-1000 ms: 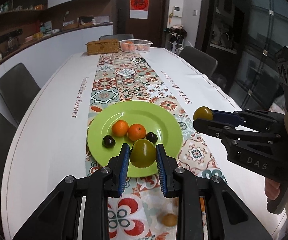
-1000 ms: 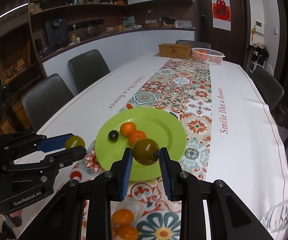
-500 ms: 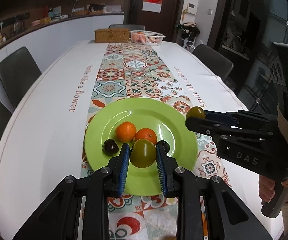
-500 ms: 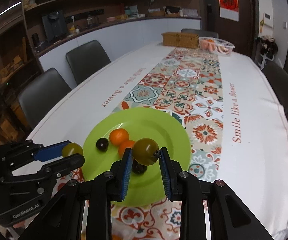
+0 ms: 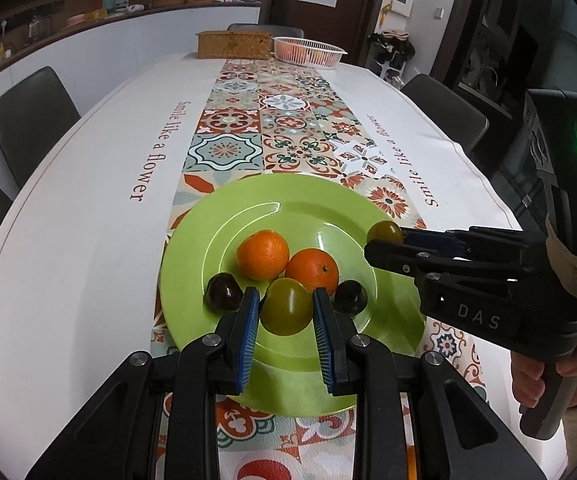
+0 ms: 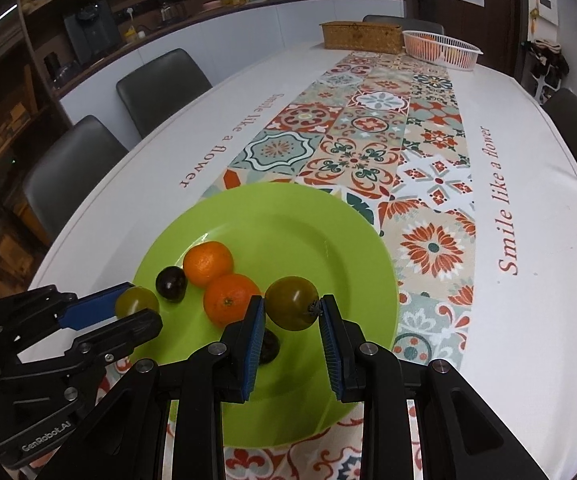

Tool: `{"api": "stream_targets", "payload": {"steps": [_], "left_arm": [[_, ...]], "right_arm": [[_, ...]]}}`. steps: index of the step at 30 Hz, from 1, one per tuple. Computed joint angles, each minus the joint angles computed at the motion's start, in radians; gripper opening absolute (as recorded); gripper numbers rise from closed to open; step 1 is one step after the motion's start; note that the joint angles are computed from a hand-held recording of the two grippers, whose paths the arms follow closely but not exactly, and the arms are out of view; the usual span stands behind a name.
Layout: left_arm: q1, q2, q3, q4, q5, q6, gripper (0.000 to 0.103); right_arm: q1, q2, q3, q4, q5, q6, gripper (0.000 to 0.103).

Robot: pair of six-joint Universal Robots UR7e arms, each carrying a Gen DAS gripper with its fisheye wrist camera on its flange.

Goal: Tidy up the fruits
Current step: 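Lower both green tomatoes onto the plate and open both grippers, then move both open grippers back to the remaining fruit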

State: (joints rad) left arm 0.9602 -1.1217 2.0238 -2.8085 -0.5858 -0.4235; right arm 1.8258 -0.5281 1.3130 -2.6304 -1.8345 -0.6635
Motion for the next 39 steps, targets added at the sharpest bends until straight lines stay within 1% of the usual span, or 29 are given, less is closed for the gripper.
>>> {"api": "stream_targets", "payload": {"steps": [3,5,6,7,9,12,16,18,19,21,24,26,30,32,34,39], "left_arm": [[0.002,0.002,-0.003,0.004,0.001,0.001,0.027],[0.001,0.004,-0.006,0.003,0.007,0.004,0.036],[-0.002,0.004,-0.005,-0.001,0.014,0.004,0.039],[-0.006,0.004,-0.004,0.002,0.029,-0.002,0.041],[-0.013,0.0,-0.004,0.037,0.049,-0.027,0.041],[-0.041,-0.013,0.018,0.05,0.099,-0.043,0.041],[-0.088,-0.036,0.047,0.091,0.169,-0.068,0.042],[-0.109,-0.047,0.059,0.103,0.188,-0.078,0.044],[-0.123,-0.054,0.068,0.11,0.2,-0.086,0.046],[-0.145,-0.066,0.079,0.115,0.215,-0.095,0.048],[-0.184,-0.087,0.103,0.134,0.242,-0.122,0.052],[-0.214,-0.106,0.125,0.162,0.259,-0.159,0.056],[-0.269,-0.148,0.169,0.244,0.28,-0.27,0.057],[-0.291,-0.163,0.187,0.281,0.283,-0.316,0.06],[-0.314,-0.178,0.2,0.348,0.291,-0.381,0.06],[-0.369,-0.219,0.231,0.5,0.305,-0.519,0.063]], "right_arm": [[-0.001,0.004,0.0,-0.01,-0.005,-0.002,0.029],[-0.002,0.006,-0.006,0.003,-0.006,0.006,0.031],[-0.003,0.006,-0.008,0.008,-0.004,0.01,0.036],[-0.004,0.006,-0.009,0.009,-0.002,0.011,0.039],[-0.003,0.001,0.0,-0.003,-0.005,0.005,0.039],[-0.001,-0.021,0.03,-0.026,-0.005,-0.003,0.039],[0.002,-0.073,0.099,-0.073,0.013,-0.035,0.039],[0.004,-0.101,0.134,-0.097,0.024,-0.052,0.04],[0.006,-0.117,0.156,-0.112,0.034,-0.061,0.043],[0.009,-0.151,0.2,-0.145,0.052,-0.075,0.045],[0.011,-0.194,0.254,-0.179,0.079,-0.094,0.045],[0.014,-0.224,0.294,-0.213,0.09,-0.105,0.045],[0.014,-0.279,0.361,-0.25,0.118,-0.119,0.045],[0.017,-0.3,0.394,-0.279,0.119,-0.131,0.045],[0.019,-0.326,0.436,-0.317,0.124,-0.156,0.045],[0.021,-0.378,0.51,-0.351,0.134,-0.187,0.045]]}}
